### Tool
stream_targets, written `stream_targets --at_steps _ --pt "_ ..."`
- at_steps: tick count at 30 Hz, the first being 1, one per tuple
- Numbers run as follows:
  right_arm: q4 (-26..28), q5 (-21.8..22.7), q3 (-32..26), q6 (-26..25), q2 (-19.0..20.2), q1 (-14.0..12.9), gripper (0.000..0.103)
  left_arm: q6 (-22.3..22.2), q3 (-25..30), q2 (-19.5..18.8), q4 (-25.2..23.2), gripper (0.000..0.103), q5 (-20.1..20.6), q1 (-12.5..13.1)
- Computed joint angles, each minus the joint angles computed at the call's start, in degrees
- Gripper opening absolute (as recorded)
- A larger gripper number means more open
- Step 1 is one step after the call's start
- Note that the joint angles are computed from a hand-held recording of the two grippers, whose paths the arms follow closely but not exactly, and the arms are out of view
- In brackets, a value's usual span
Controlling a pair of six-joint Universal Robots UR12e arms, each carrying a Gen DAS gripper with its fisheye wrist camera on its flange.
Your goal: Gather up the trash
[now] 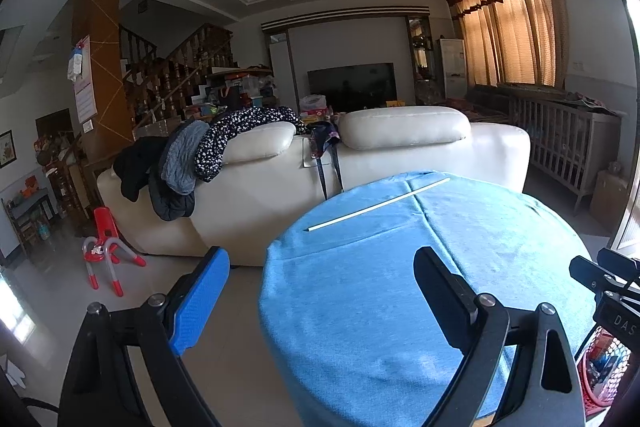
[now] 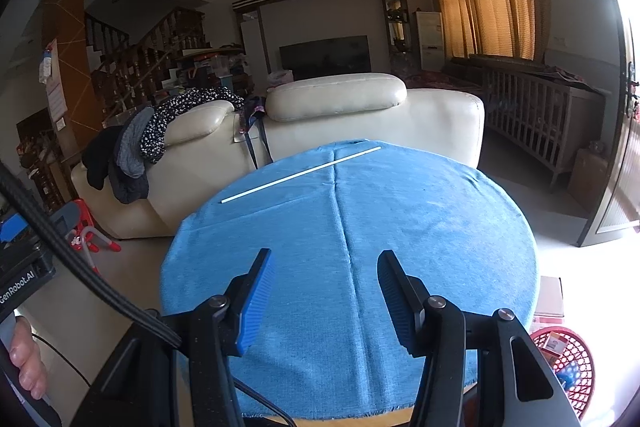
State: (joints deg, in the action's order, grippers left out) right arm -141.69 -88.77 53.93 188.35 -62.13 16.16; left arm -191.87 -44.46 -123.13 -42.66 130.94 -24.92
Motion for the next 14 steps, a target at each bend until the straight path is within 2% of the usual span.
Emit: stream_targets --at_steps 6,12,14 --pt "0.81 -0.83 -1.05 -0.01 0.88 -0.27 0.058 0.11 2.87 -1.84 -2.27 0.094 -1.26 0.23" --pt "3.17 -1.65 -3.97 0.45 3.21 -1.01 0.059 0.00 8.52 -5.38 -6.89 0.094 -3.32 0.82" --pt "3.97 -2.22 -5.47 0.17 4.54 -1.39 0.061 -1.45 11.72 -7.19 -10.71 0.094 -6.58 1.53"
